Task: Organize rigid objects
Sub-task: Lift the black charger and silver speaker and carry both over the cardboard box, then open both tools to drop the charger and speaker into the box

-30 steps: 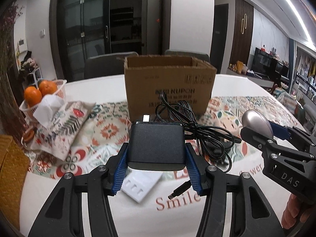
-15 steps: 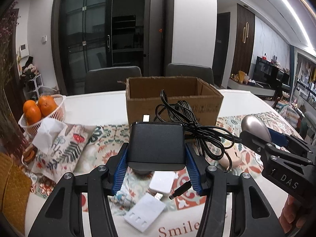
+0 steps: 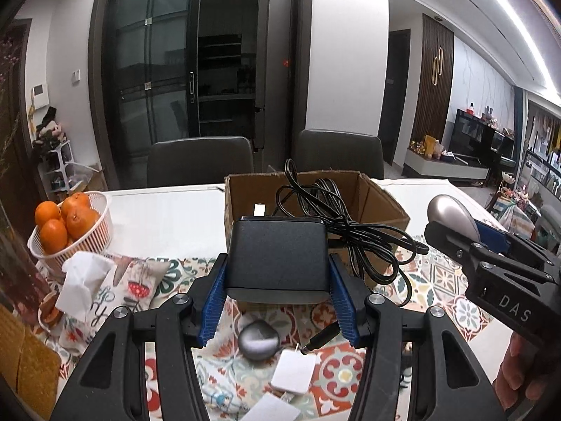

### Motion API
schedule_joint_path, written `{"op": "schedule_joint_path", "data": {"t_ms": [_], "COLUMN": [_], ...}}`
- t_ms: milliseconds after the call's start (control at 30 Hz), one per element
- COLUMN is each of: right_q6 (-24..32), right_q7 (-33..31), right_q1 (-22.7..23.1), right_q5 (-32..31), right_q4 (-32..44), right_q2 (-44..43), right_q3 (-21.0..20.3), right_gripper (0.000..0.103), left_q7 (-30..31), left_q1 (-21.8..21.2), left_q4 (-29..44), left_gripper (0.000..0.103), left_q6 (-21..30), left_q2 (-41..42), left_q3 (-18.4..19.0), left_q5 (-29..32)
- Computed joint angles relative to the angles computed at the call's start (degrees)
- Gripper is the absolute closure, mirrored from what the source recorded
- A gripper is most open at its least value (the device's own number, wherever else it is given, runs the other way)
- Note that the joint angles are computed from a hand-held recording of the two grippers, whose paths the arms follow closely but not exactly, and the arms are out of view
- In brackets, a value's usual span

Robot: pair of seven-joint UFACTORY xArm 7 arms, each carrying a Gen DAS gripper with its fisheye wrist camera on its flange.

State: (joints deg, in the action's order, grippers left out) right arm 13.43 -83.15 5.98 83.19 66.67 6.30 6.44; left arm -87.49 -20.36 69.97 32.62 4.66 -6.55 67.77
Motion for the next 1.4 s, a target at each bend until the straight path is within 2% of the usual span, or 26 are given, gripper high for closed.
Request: {"op": "schedule_joint_path", "data": {"t_ms": [267,500,667,900,1033,1233,1400], "right_q6": [0.4,0.6,2.0,9.1,13.6,19.5,25.0], "right_q7": [6.6,16.4,25.7,39.7,47.2,53.7,57.3], "right_q1": [-0.7,-2.2,-2.5,-2.3,-1.9,-2.7,-3.3], "right_q5": [-7.5,-19.7,-30.1,-45.5,-53.1,-60.7,-63.8], "right_q4": [5.4,10.3,14.4,23.5,30.0,38.4,45.3], "right_q2": [3.8,8.0,11.6,18.2,22.6,28.2,32.9], "right_q3": [0.9,2.7,2.9,1.3,0.4,1.8,2.5], "right_gripper": [0.047,0.047,0.047,0.047,0.047,0.047,0.047], "left_q7": [6.8,14.2,22.6,34.8,39.5,44.5,47.3], "left_q1": [0.3,0.2,0.2,-0.1,-0.2,-0.7,-1.0], "left_q4": [6.3,11.1,16.3,25.4,29.5,38.3,45.0], "left_gripper": [0.049,0.049,0.049,0.049,0.049,0.049,0.049], "left_q6": [-1.3,-2.1,-1.1,3.2,6.1,11.0,15.4], "left_q2": [4.0,7.8,11.8,18.0,20.9,26.6,31.1], "left_q3": [1.7,3.9,5.0,6.4,7.2,8.7,9.7], "left_q5": [-5.7,-12.2,-20.3,-31.4,-36.5,-41.1,-43.2]}}
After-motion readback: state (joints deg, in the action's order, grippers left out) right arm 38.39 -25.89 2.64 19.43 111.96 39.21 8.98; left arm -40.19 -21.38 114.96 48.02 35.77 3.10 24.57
